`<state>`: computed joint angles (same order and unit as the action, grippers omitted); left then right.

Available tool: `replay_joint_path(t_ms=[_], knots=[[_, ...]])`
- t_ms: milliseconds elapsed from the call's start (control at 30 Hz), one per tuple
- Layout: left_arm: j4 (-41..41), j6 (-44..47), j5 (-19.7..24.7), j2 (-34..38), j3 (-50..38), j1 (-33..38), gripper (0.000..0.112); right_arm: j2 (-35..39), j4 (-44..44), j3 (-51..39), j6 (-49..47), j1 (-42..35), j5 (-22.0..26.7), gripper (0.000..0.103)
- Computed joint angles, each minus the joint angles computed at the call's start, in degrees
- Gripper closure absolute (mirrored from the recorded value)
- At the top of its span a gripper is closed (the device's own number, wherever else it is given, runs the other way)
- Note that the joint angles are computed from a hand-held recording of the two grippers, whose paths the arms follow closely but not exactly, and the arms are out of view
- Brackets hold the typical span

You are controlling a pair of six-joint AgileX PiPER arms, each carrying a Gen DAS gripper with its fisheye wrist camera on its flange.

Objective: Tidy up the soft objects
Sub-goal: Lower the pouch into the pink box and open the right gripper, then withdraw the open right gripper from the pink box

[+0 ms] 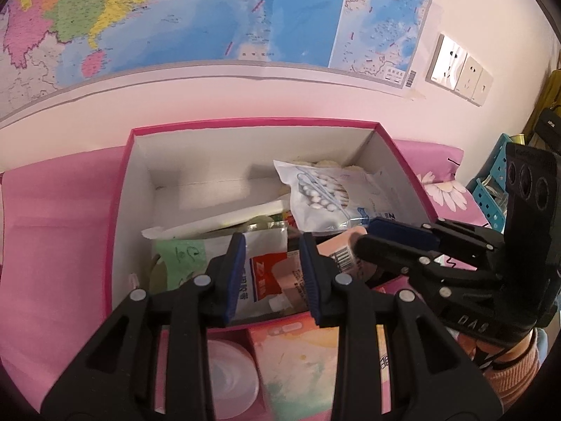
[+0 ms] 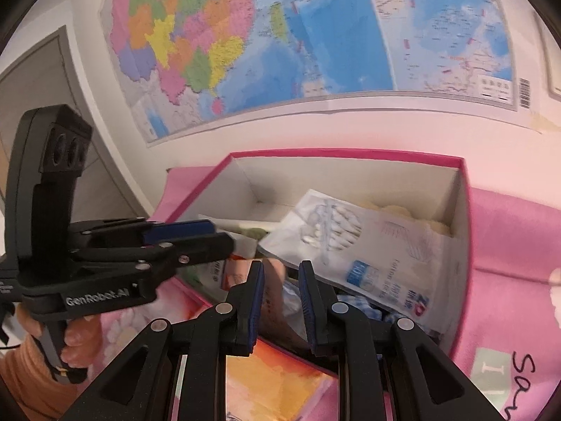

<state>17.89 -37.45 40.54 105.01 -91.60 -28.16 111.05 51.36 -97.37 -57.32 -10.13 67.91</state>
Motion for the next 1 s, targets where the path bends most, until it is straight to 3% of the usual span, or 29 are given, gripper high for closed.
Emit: replay_joint_path(t_ms=[100,233,300,433,500,600,767,833,1000], knots=[[1.5,-1.3,-1.9,-2.0,2.8,-0.4,0.077,-0.2,0.0,0.6,0.6,-1.4,0.1,0.077],[9.3,-8.2,-4.5,-6.5,8.7,-2.4,0.052,-1.9,0.8,2.9,-0.6,-3.4,0.4,0.066],[14.1,-13.1,-6.2,-9.9,13.0,-3.5,0.049,-3.9,2.0,5.2,-2.0,-4.8,0.7,0.062],[25.4,-25.3,-7.6,-16.2,21.0,-6.2,0.020,-9.4,4.6,11.9,-6.2,-7.8,-0.1,0.030],[31.5,-31.2,-5.0,-18.5,24.1,-8.7,0.010,-13.1,6.2,16.8,-9.6,-9.4,-1.0,0.022],[36.7,-36.7,-0.4,-21.3,28.6,-12.7,0.010,-17.8,6.9,23.3,-12.6,-10.9,-3.0,0.017],[35.8,-40.7,5.8,-21.6,32.2,-16.9,0.010,-26.1,5.3,34.1,-15.5,-10.9,-9.9,0.002],[35.6,-43.1,7.9,-21.9,33.5,-18.4,0.010,-28.6,4.9,37.3,-16.4,-10.7,-12.1,0.001],[35.8,-47.7,11.7,-22.4,35.4,-21.6,0.010,-33.0,4.8,42.4,-18.9,-11.3,-11.2,0.001]])
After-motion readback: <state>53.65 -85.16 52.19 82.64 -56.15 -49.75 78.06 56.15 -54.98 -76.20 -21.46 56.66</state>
